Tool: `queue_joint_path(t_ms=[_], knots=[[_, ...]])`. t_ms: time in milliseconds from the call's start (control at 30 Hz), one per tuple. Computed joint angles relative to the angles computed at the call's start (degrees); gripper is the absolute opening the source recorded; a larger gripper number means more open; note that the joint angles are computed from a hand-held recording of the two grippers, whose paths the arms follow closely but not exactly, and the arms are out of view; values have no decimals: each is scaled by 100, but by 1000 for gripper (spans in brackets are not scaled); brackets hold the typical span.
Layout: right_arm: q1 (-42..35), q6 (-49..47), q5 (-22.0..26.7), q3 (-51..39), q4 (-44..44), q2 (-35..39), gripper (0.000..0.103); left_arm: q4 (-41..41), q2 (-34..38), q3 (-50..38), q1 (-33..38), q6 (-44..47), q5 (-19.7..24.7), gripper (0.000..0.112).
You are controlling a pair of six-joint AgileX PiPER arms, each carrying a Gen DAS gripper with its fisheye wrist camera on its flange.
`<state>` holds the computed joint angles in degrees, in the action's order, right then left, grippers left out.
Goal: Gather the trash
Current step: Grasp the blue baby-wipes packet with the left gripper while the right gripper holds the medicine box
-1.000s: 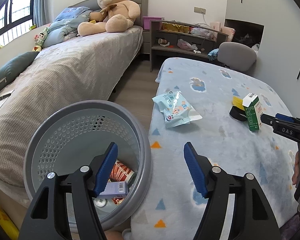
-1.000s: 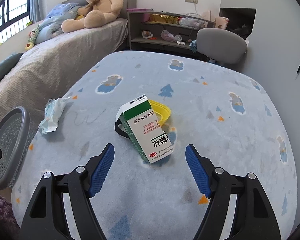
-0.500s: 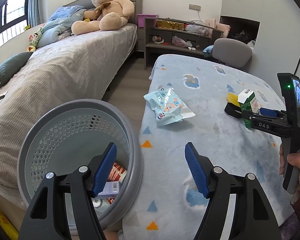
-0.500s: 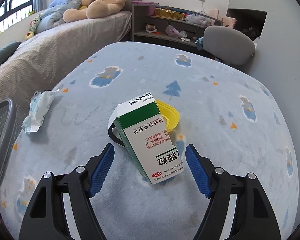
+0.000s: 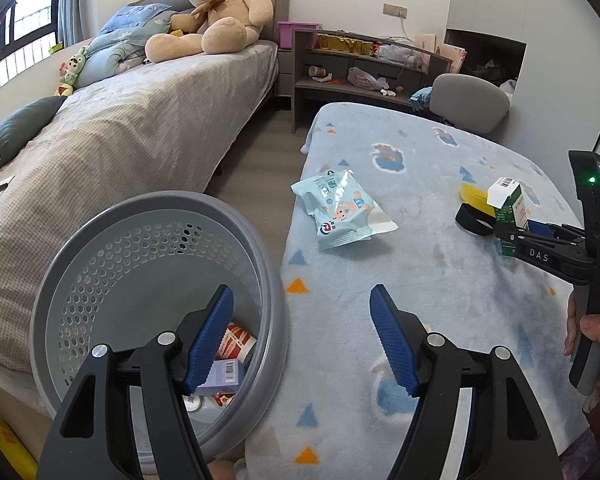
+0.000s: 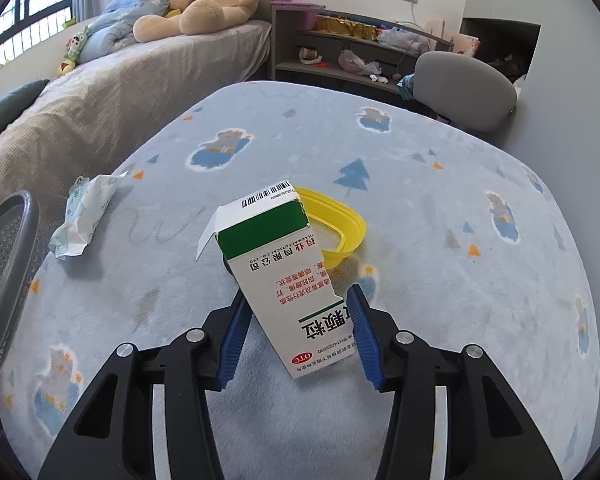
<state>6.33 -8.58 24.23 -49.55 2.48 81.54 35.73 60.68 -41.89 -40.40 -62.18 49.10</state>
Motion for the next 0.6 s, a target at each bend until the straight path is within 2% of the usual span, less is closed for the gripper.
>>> queue_joint_path(t_ms=[267,600], knots=[[-442,-1032,359,131,1241,-602,47,326,225,-76,-299,-348,256,68],[-899,-2001,733,281,2171,-1011,47,226,572,-399,-291,-251,266,68]])
